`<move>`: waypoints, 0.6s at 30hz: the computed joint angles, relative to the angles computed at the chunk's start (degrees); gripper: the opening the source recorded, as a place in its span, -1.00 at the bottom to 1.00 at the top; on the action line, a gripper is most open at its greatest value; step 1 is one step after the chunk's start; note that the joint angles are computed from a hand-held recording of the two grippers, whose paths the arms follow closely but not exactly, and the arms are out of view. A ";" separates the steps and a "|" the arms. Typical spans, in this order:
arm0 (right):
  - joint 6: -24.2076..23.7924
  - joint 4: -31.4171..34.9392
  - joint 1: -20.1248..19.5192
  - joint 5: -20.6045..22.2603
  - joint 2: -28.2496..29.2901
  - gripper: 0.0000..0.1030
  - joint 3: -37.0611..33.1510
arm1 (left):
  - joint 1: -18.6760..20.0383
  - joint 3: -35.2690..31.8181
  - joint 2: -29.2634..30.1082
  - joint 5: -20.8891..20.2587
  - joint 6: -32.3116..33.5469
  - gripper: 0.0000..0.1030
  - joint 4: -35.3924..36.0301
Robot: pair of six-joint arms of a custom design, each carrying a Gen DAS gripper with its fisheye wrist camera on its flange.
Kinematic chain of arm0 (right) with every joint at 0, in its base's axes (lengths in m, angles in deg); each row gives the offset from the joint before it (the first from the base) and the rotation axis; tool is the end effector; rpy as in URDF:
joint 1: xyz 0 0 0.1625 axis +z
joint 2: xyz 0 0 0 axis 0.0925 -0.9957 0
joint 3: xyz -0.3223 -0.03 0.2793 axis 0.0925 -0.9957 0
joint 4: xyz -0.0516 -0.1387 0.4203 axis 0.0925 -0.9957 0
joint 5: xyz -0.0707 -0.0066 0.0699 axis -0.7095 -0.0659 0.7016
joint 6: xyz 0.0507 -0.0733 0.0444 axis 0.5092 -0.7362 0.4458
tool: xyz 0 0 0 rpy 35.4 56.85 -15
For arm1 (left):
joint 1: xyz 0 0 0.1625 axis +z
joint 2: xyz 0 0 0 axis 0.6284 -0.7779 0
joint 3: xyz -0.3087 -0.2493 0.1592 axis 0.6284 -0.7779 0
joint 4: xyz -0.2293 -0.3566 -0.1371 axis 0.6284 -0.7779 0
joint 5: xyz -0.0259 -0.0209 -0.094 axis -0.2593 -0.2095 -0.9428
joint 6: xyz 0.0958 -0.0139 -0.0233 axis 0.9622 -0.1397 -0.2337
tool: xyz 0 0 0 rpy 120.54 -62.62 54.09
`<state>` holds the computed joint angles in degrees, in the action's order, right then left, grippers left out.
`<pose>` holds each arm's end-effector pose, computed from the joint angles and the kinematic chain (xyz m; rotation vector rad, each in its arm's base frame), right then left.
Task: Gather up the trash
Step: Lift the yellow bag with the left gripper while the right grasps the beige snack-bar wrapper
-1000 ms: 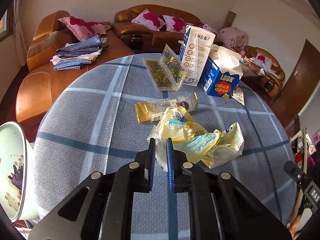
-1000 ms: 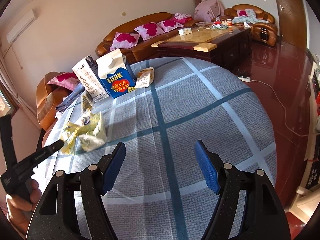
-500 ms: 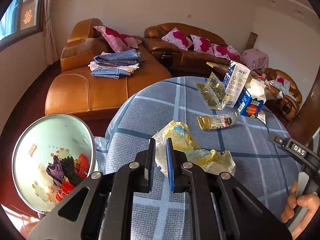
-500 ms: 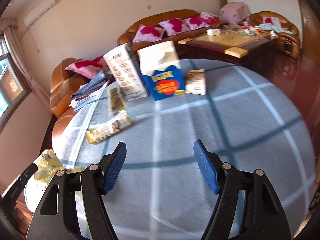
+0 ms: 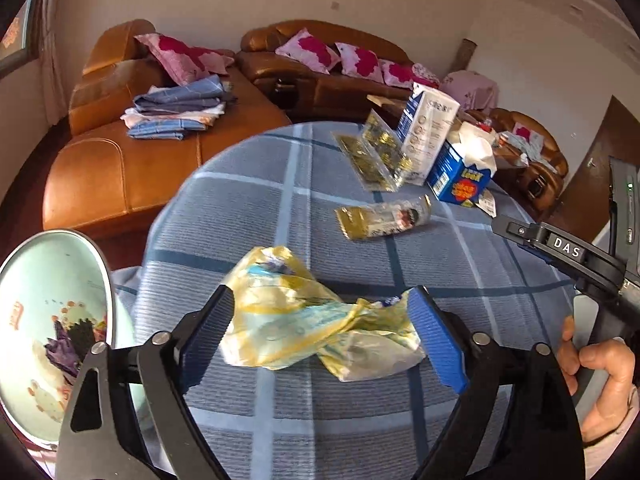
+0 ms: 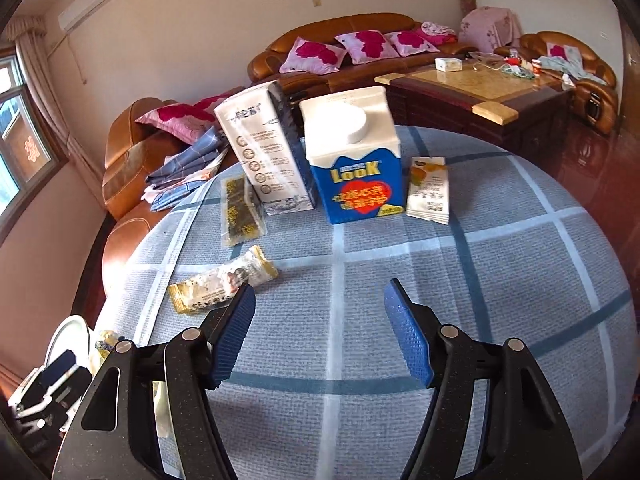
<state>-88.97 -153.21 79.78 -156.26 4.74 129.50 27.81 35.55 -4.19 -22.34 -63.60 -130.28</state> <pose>0.0250 -0.7303 0.1247 -0.1073 -2.2208 1.2363 -0.1527 -0.7917 -0.0093 0.7820 2.5707 -0.7101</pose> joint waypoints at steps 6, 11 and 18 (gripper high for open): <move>1.26 -2.31 -0.74 0.49 -1.91 0.31 3.34 | -1.27 -6.14 5.93 7.04 -2.07 0.37 2.93; 1.30 -1.03 -0.86 1.23 -1.70 0.31 2.92 | -1.13 -4.25 5.06 5.27 0.57 -0.32 -1.12; 1.47 4.36 -0.28 4.17 1.96 0.31 -3.67 | -1.12 0.56 1.22 6.35 2.73 -0.32 -10.23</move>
